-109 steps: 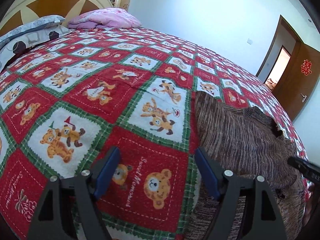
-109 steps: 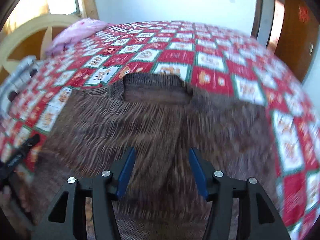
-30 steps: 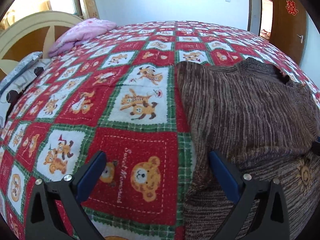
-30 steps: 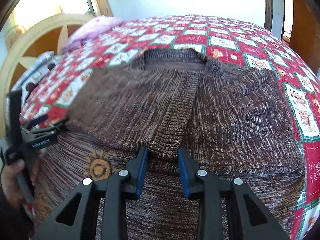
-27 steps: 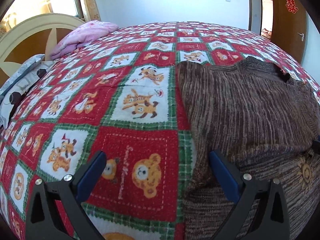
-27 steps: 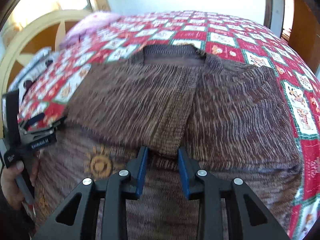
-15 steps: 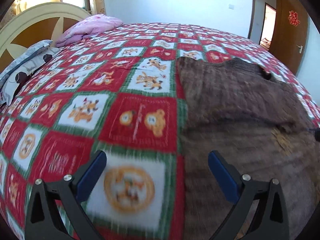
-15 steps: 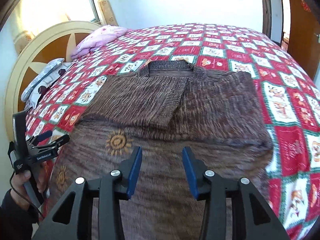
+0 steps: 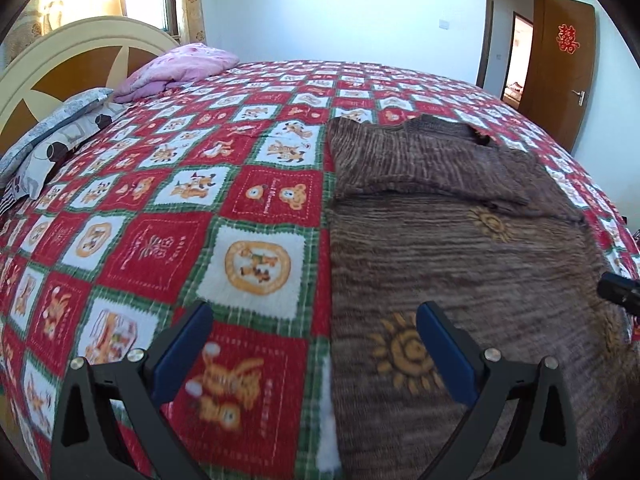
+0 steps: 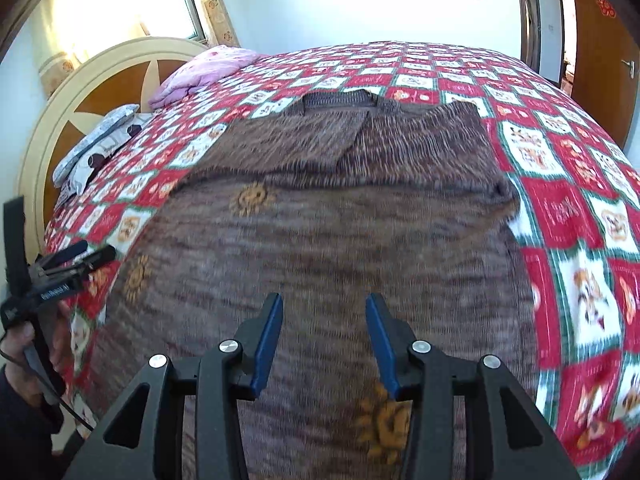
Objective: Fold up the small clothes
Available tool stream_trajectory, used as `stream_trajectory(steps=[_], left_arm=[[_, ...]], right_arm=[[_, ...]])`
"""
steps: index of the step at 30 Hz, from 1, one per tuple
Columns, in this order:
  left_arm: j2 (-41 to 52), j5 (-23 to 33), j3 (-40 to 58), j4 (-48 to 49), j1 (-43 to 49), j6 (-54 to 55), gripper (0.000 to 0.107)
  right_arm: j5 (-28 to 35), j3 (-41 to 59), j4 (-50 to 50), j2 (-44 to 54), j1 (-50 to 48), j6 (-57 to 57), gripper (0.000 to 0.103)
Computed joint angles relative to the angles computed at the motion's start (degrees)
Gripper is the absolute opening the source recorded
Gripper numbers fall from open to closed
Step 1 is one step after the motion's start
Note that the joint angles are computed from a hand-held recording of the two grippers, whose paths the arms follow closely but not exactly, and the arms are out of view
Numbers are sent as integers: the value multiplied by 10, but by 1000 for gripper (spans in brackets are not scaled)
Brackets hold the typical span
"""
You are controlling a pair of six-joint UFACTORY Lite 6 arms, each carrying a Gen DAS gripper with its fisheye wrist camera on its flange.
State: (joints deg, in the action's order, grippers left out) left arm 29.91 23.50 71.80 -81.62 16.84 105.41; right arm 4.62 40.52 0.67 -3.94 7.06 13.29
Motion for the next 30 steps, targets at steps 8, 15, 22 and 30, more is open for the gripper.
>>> stream_trajectory(steps=[8, 15, 22, 30], left_arm=[[-78, 26, -96, -36, 28, 79, 103], [-146, 23, -185, -49, 40, 139, 103], [-199, 31, -257, -34, 62, 177, 103], [-251, 55, -323, 11, 96, 185, 103]], right_arm=[[21, -67, -97, -70, 18, 108, 50], [56, -114, -191, -134, 43, 212, 50], [92, -180, -189, -217, 58, 233, 59], [154, -249, -172, -339, 88, 248, 59]])
